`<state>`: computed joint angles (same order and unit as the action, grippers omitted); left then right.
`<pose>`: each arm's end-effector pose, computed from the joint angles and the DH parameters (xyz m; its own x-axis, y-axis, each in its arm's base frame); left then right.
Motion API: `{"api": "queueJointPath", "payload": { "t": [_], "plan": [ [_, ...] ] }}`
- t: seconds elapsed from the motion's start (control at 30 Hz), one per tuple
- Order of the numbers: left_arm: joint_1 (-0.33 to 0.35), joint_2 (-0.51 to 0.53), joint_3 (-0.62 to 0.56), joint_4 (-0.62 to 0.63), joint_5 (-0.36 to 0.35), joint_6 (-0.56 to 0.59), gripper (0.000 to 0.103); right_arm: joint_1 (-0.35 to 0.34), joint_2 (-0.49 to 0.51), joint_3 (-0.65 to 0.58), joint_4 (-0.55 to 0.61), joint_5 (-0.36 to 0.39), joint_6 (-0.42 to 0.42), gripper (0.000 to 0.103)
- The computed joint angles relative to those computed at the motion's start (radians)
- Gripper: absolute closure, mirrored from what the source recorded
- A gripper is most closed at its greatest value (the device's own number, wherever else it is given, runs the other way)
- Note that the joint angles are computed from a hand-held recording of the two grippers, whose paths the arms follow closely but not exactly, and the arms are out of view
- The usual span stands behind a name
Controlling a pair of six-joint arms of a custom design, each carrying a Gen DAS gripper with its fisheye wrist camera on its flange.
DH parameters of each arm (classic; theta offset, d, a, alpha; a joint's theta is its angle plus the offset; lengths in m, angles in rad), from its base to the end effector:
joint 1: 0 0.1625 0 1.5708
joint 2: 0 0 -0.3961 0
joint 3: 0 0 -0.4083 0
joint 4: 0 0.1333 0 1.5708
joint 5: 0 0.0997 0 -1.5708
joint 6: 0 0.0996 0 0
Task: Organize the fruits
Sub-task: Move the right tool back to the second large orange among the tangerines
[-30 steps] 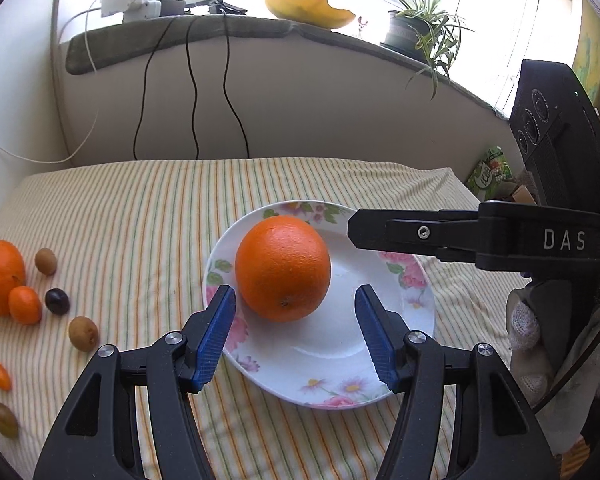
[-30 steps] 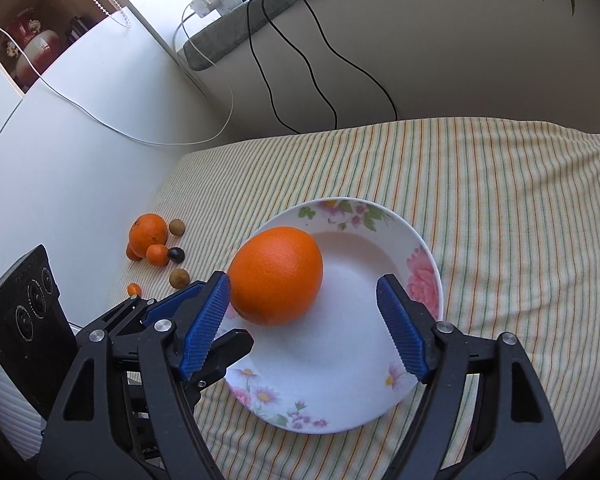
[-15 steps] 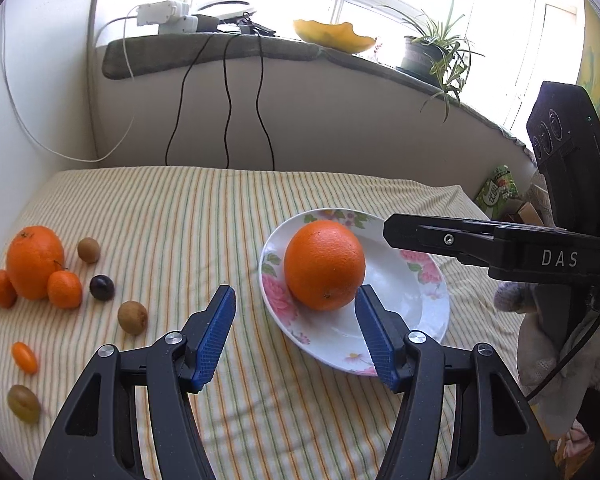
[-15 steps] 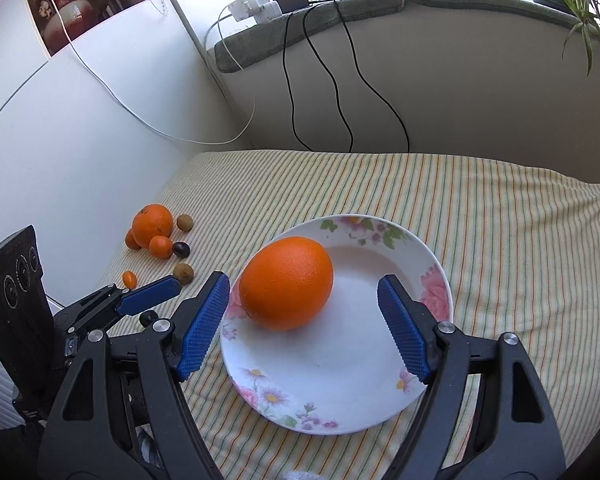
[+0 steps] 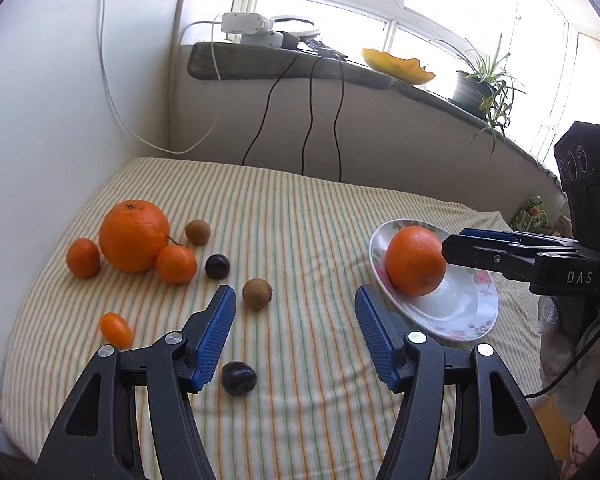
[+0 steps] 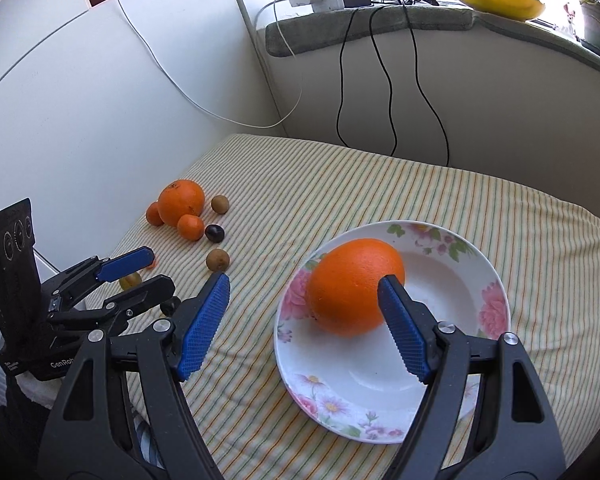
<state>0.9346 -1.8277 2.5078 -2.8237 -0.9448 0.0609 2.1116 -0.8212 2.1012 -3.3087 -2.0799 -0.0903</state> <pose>-0.0504 -0.3908 0.2750 -0.8086 0.2668 -0.5245 0.5495 0.6610 -0.5110 0.3377 -0.3977 0.0273 -0.8144 -0.3331 0.4753 -0.5374 0.7420 -0.4008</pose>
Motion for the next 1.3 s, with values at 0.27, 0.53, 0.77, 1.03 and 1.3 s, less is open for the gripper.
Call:
{"api": "queueJointPath", "payload": {
  "t": [0.27,0.53,0.77,1.03,1.3],
  "plan": [
    [0.041,-0.129,0.03,0.056,0.069,-0.007,0.041,0.022,0.064,-0.042,-0.008,0.023,-0.039,0.024],
    [0.114,-0.178,0.026,0.071,0.07,-0.007,0.041,0.031,0.116,-0.116,0.055,0.068,-0.044,0.028],
    [0.194,-0.133,-0.016,0.03,0.0,0.019,0.041,0.034,0.185,-0.246,0.164,0.116,-0.065,0.028],
    [0.268,-0.008,-0.1,-0.015,-0.089,0.037,0.041,0.006,0.291,-0.455,0.366,0.217,-0.039,0.028],
    [0.326,0.083,-0.194,-0.012,-0.148,0.043,0.042,-0.021,0.422,-0.669,0.521,0.286,-0.007,0.028]
  ]
}}
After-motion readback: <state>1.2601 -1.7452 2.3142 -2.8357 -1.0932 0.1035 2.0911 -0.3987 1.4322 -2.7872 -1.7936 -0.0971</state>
